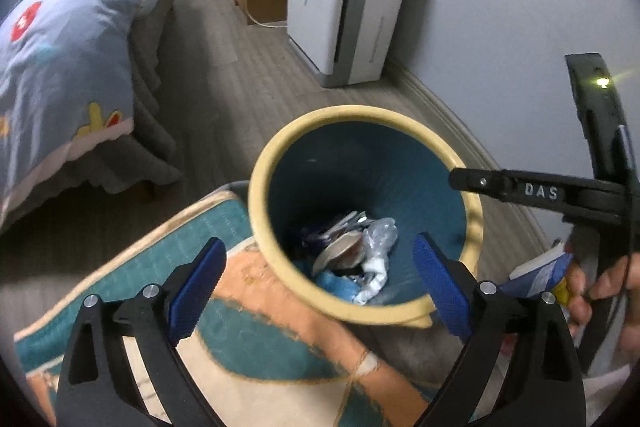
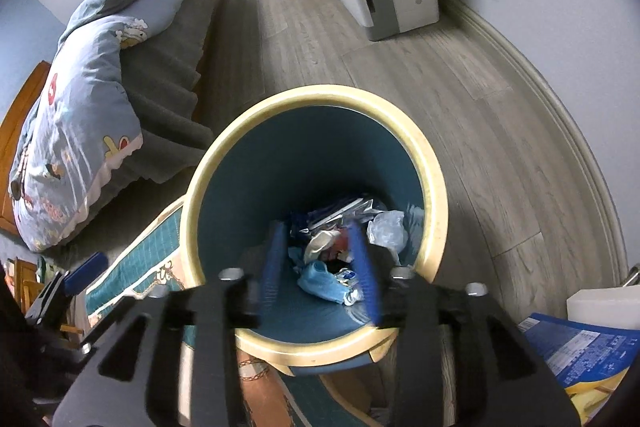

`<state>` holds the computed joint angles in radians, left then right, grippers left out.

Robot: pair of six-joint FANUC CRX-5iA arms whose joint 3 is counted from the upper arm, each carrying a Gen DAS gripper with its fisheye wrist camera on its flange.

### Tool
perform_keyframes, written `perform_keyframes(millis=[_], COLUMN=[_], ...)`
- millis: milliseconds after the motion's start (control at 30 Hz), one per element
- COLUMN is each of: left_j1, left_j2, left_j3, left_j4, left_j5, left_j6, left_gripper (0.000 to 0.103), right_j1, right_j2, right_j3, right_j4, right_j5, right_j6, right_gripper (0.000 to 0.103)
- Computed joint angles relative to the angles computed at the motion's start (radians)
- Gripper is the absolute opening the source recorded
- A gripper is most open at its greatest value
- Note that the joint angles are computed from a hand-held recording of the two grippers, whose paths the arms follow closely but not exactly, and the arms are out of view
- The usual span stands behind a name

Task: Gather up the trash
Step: 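Carry paper cup and blister pack over the bin and open both tools, then move both open tools back over the cushion, then grasp the pink snack wrapper with the right tool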

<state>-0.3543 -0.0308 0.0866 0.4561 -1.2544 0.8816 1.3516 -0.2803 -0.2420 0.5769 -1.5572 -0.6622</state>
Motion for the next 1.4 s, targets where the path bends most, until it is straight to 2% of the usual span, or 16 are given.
perform_keyframes(millis=[33,67,100,133,167,200,233,433,600,800,967,1067,1267,1333,1400], left_j1=[0.011,0.023,0.039,0.051,0.072,0.099,0.116,0.313,0.514,0.706,0.782,0.815,0.842,0.839,0.838], left_j2=[-0.01,-0.019,-0.035,-0.051,-0.07,-0.089,-0.101,-0.204,-0.272,-0.307,-0.273,-0.269,-0.259,-0.263,-0.271], left_j3=[-0.002,-0.002,-0.003,-0.005,-0.012,-0.016,-0.016,-0.041,-0.067,-0.122,-0.117,-0.123,-0.126,-0.129,-0.136], left_j4=[0.0,-0.004,-0.016,-0.025,-0.024,-0.021,-0.021,0.008,0.025,0.056,0.055,0.065,0.082,0.076,0.077], left_j5=[-0.003,-0.01,-0.015,-0.015,-0.018,-0.03,-0.039,-0.112,-0.176,-0.195,-0.224,-0.213,-0.227,-0.228,-0.222], left_j6=[-0.005,-0.009,-0.011,-0.013,-0.021,-0.03,-0.034,-0.104,-0.168,-0.235,-0.213,-0.231,-0.273,-0.301,-0.326], left_gripper=[0.093,0.094,0.094,0.095,0.096,0.096,0.096,0.097,0.097,0.098,0.098,0.098,0.098,0.098,0.098], right_j1=[-0.001,-0.003,-0.004,-0.005,-0.004,-0.002,0.0,0.006,0.012,0.017,0.02,0.018,0.009,0.003,-0.008], right_j2=[0.004,0.007,0.015,0.022,0.035,0.045,0.059,0.155,0.259,0.395,0.517,0.586,0.635,0.63,0.617], right_j3=[0.004,0.009,0.019,0.028,0.043,0.054,0.071,0.194,0.324,0.489,0.637,0.721,0.761,0.747,0.723], right_j4=[0.003,0.002,0.001,0.001,0.006,0.013,0.017,0.022,0.04,0.018,-0.041,-0.088,-0.196,-0.223,-0.271], right_j5=[0.002,0.002,-0.004,-0.01,-0.022,-0.03,-0.04,-0.052,-0.034,-0.016,-0.017,-0.031,0.022,0.066,0.135], right_j6=[0.009,0.02,0.035,0.047,0.062,0.076,0.095,0.219,0.337,0.461,0.575,0.634,0.606,0.582,0.574], right_gripper=[0.051,0.06,0.071,0.078,0.09,0.096,0.097,0.097,0.097,0.097,0.097,0.097,0.097,0.091,0.071])
